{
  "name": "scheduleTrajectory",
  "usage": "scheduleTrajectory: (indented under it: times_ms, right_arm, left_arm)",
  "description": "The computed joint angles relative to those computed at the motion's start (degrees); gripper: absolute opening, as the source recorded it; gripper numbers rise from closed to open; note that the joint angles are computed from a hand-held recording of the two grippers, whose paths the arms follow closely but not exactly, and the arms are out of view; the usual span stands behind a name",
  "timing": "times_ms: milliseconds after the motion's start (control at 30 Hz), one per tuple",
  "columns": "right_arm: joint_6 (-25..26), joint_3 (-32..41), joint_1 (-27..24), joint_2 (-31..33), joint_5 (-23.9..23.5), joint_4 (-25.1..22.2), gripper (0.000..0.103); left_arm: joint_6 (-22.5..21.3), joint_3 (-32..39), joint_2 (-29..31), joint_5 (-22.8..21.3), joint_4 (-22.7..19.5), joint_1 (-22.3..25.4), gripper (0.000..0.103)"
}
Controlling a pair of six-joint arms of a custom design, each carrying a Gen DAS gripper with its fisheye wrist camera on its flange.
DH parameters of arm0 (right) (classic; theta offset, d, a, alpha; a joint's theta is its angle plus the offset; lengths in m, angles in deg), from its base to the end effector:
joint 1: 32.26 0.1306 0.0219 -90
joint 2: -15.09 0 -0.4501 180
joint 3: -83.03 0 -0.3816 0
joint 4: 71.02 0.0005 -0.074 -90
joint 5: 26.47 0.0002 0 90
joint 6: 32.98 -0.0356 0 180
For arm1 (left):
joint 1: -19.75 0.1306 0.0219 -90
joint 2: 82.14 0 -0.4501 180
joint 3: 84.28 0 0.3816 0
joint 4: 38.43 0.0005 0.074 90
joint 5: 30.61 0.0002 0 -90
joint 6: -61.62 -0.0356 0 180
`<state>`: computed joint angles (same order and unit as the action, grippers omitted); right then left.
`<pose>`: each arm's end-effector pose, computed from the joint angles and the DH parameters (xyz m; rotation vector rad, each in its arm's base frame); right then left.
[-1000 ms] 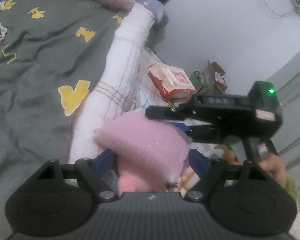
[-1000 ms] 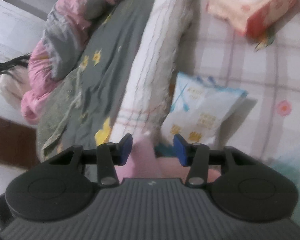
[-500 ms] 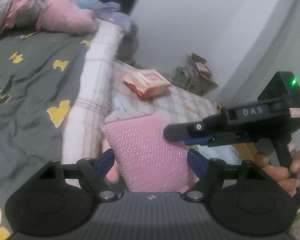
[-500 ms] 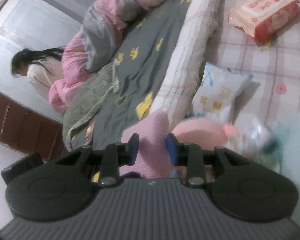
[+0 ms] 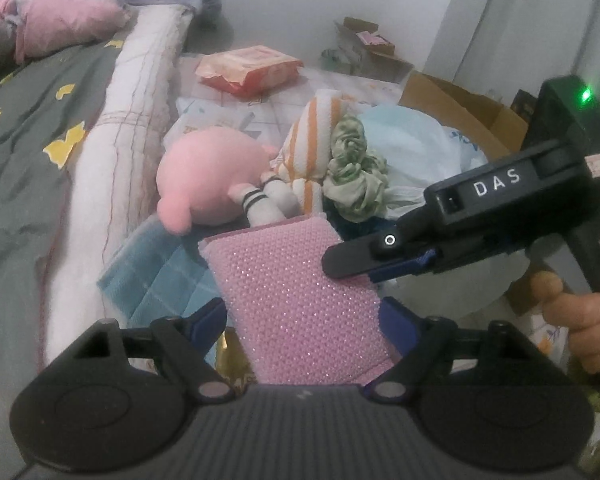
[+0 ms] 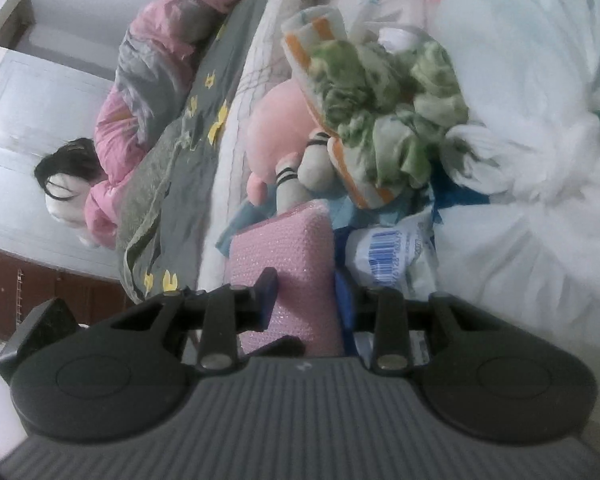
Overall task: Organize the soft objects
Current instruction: 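Lift the pink sponge pad with the right gripper toward the cardboard box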
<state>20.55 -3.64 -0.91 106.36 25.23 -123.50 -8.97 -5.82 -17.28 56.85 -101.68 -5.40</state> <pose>0.3970 0.2671 0.5156 -0.2115 2.6501 1.2898 0.2470 -0.1148 0.5442 0.1031 2.4560 -0.2920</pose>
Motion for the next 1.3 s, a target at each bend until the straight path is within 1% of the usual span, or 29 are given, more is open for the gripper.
scheduleTrajectory:
  times_ms: [100, 133, 200, 267, 367, 433, 533, 633, 733, 800, 933, 1033, 1100, 1167, 1267, 1300]
  right_arm:
    - [2.3, -0.1, 0.9, -0.7, 2.3, -0.7, 0.03]
    - [2.5, 0.2, 1.3, -0.5, 3.0, -0.7, 0.03]
    - [2.4, -0.2, 1.7, -0.6, 3.5, -0.3, 0.031]
    - [1.8, 0.2, 1.6, -0.5, 3.5, -0.7, 0.031]
    - [2.3, 1.4, 1.9, -0.6, 4.5, -1.6, 0.031]
    - [2.5, 2.3, 2.2, -0.9, 4.6, -1.9, 0.031]
    - [3.0, 3.9, 2.1, -1.4, 4.7, -2.1, 0.031]
    - [4.0, 5.8, 1.7, -2.0, 5.6, -2.1, 0.031]
    - [4.5, 7.6, 0.3, -2.4, 5.3, -2.3, 0.031]
    - [5.0, 8.5, -1.0, -2.6, 4.8, -2.7, 0.031]
    - [5.1, 10.7, -4.5, -2.9, 4.5, -3.6, 0.031]
    - [5.5, 12.3, -8.2, -3.3, 4.4, -4.9, 0.031]
    - [6.0, 13.2, -10.9, -3.4, 4.7, -6.0, 0.031]
    - [6.3, 14.2, -13.9, -3.2, 4.7, -7.0, 0.031]
    - [7.1, 15.6, -19.4, -2.5, 4.0, -9.1, 0.032]
    - [7.7, 16.2, -21.4, -2.0, 3.4, -10.0, 0.032]
  left_arm:
    - [0.3, 0.1, 0.8, -1.1, 0.0, -0.7, 0.088]
    - [0.5, 0.1, 1.1, -2.2, -0.1, -1.3, 0.088]
    - [0.4, 0.6, 1.6, -4.8, -0.6, -2.8, 0.088]
    - [0.2, 1.4, 2.0, -7.1, -1.1, -4.2, 0.088]
    - [0.0, 2.9, 2.2, -11.1, -2.1, -6.5, 0.087]
    - [-0.5, 4.1, 2.3, -14.4, -2.3, -8.2, 0.087]
    - [-1.4, 6.3, 2.8, -18.2, -2.1, -10.0, 0.087]
    - [-2.2, 8.7, 3.8, -19.4, -1.5, -10.6, 0.087]
    - [-3.1, 11.7, 5.5, -20.0, -0.8, -11.2, 0.087]
    - [-4.1, 13.9, 7.3, -20.0, 0.1, -11.7, 0.087]
    - [-7.7, 18.2, 11.5, -19.1, 2.8, -12.4, 0.087]
    - [-9.7, 23.0, 15.9, -16.3, 3.7, -12.7, 0.087]
    - [-10.5, 27.1, 19.6, -13.2, 3.2, -12.7, 0.087]
    - [-10.4, 32.1, 24.0, -9.5, 1.7, -12.6, 0.087]
    - [-9.9, 39.8, 30.6, -5.3, -1.0, -12.9, 0.087]
    - [-9.8, 43.0, 33.3, -3.8, -2.5, -12.9, 0.087]
